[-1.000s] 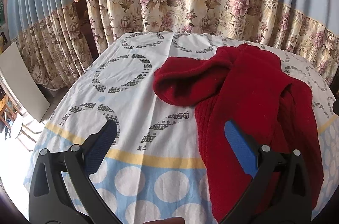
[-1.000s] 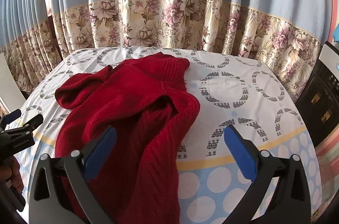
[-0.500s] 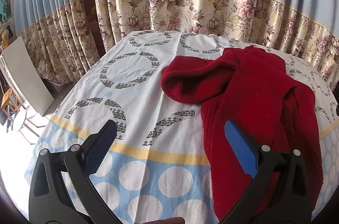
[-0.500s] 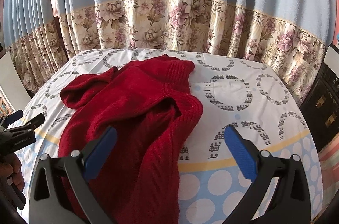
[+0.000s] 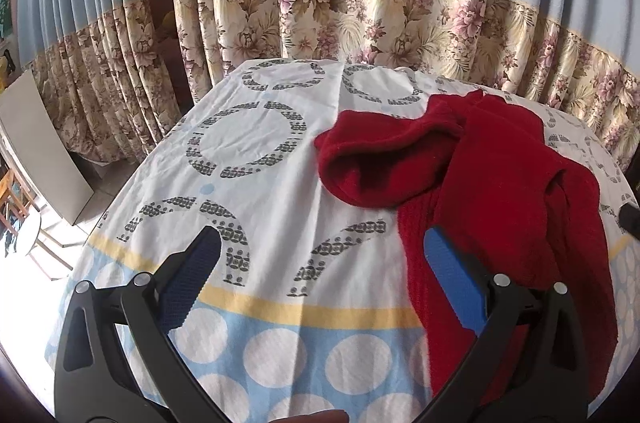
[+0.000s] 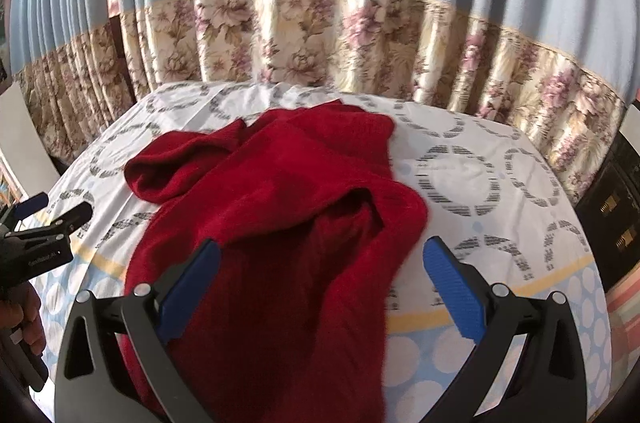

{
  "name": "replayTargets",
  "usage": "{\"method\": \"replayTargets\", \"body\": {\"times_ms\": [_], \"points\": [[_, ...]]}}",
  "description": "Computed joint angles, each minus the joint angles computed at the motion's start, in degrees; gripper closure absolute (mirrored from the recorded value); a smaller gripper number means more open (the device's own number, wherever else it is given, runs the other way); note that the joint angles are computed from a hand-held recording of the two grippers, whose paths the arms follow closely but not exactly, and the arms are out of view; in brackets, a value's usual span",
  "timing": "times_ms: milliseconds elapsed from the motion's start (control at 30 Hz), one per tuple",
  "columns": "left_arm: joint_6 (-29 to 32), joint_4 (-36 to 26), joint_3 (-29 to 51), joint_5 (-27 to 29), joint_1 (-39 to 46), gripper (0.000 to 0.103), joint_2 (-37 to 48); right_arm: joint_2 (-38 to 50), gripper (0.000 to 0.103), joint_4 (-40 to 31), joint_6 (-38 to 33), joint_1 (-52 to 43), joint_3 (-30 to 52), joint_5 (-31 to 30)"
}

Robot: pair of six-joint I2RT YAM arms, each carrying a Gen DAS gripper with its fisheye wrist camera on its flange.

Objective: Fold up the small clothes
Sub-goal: 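Move both grippers over the crumpled red sweater, fingers open, then grasp the red sweater's edge with the right gripper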

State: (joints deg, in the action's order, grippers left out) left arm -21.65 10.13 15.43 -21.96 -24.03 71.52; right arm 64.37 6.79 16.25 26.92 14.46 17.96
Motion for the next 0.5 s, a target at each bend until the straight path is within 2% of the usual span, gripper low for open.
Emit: {"method": "replayTargets", "body": {"times_ms": [200, 500], "points": [[3.0, 3.3, -1.1, 4.1, 5.2, 0.003, 1.1, 14.1, 0.002, 4.9, 2.3, 6.6, 5.9, 2.0], [6.4, 8.5, -2.6, 9.5, 11.0, 0.003, 4.0, 28.2, 0.002, 8.3, 4.5, 7.4, 12.5, -1.1]]}}
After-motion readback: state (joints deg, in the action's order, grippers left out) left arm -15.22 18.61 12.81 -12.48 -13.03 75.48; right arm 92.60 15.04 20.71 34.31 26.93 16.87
